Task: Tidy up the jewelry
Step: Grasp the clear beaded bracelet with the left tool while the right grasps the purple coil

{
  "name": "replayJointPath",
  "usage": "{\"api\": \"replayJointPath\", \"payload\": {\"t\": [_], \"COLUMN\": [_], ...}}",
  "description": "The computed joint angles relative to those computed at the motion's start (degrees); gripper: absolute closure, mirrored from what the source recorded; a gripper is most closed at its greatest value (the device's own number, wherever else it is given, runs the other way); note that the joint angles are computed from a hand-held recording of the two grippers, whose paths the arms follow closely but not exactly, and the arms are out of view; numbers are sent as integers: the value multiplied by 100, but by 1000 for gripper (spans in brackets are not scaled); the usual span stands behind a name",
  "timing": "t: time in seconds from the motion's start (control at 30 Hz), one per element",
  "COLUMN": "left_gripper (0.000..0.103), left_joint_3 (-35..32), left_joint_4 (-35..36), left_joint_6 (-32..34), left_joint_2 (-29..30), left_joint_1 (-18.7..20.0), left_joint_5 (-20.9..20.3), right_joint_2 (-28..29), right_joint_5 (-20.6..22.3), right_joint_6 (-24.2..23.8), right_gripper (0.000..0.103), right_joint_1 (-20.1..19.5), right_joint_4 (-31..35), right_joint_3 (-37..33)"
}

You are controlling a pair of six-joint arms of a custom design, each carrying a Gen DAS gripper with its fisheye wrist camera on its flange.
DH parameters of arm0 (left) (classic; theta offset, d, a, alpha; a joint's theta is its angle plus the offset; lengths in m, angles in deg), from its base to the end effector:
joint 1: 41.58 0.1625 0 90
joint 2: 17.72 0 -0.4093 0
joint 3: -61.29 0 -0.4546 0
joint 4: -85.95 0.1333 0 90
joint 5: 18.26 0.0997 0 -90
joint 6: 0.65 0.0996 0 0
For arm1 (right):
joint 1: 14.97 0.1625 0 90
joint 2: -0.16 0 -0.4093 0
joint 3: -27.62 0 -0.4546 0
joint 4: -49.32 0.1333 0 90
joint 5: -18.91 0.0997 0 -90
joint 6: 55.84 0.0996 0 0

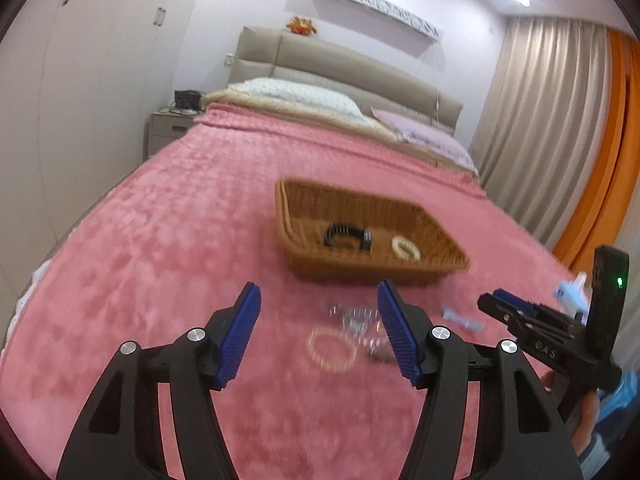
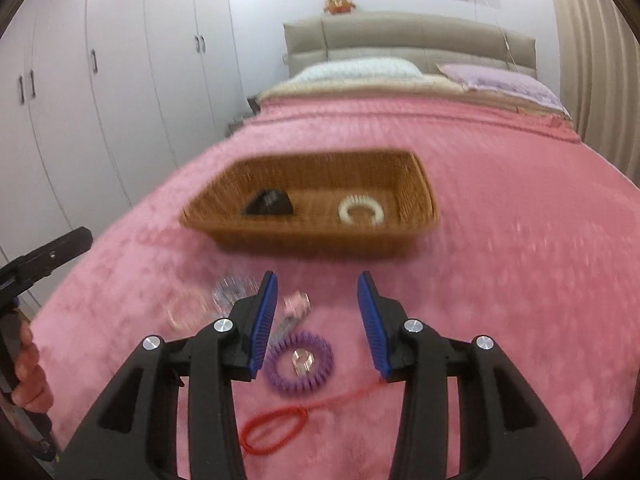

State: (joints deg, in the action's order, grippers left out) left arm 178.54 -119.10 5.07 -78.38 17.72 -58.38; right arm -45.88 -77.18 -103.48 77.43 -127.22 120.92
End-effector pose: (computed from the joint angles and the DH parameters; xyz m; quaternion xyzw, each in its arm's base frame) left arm -0.1046 -0.5865 0.1912 0.0517 0.8160 -0.5119 0.2635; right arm 0.1533 -0.7267 0.1097 0.3816 -0.8598 0.2906 0.1753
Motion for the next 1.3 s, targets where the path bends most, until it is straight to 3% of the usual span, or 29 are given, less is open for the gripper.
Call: {"api": "replayJointPath", "payload": {"t": [0.17, 0.3, 0.43, 0.57, 0.63, 0.9, 0.97, 1.0, 1.03, 1.1, 1.3], "left_gripper": [46, 54, 68, 69, 69, 69, 69, 70, 82, 93, 95], "left_joint_3": [-150, -411, -606, -600, -627, -824, -854, -860, -881, -886, -757], "left_joint_4": [1054, 1901, 2381, 2382, 2388, 2598, 2642, 2658, 2685, 2694, 2207], "left_joint_6": [-629, -1029, -1364, -1441, -1426, -1506, -1460, -1446, -1424, -1365, -1093], "left_joint_2": [73, 170, 241, 240, 265, 471, 525, 542, 564, 586, 565], "left_joint_1": [215, 394, 595, 688, 700, 645, 605, 588, 580, 564, 546], "left_joint_5": [-94, -148, -291, -380, -366, -85, 55, 113, 161, 168, 35], "right_joint_2": [135, 209, 308, 269, 276, 318, 289, 264, 282, 260, 37], "right_joint_5": [-350, -486, -576, -522, -597, -725, -647, -595, -593, -552, -71], "right_joint_6": [67, 110, 141, 200, 196, 202, 174, 149, 148, 131, 121], "right_gripper": [65, 65, 66, 70, 80, 81, 90, 92, 92, 92, 93], "right_joint_1": [-66, -87, -145, -189, -182, -161, -169, -178, -167, -173, -292], "right_joint_4": [212, 384, 789, 771, 822, 930, 1036, 1081, 1059, 1012, 751], "right_joint_3": [-67, -150, -290, -227, -226, -293, -288, -277, -286, -250, 7]}}
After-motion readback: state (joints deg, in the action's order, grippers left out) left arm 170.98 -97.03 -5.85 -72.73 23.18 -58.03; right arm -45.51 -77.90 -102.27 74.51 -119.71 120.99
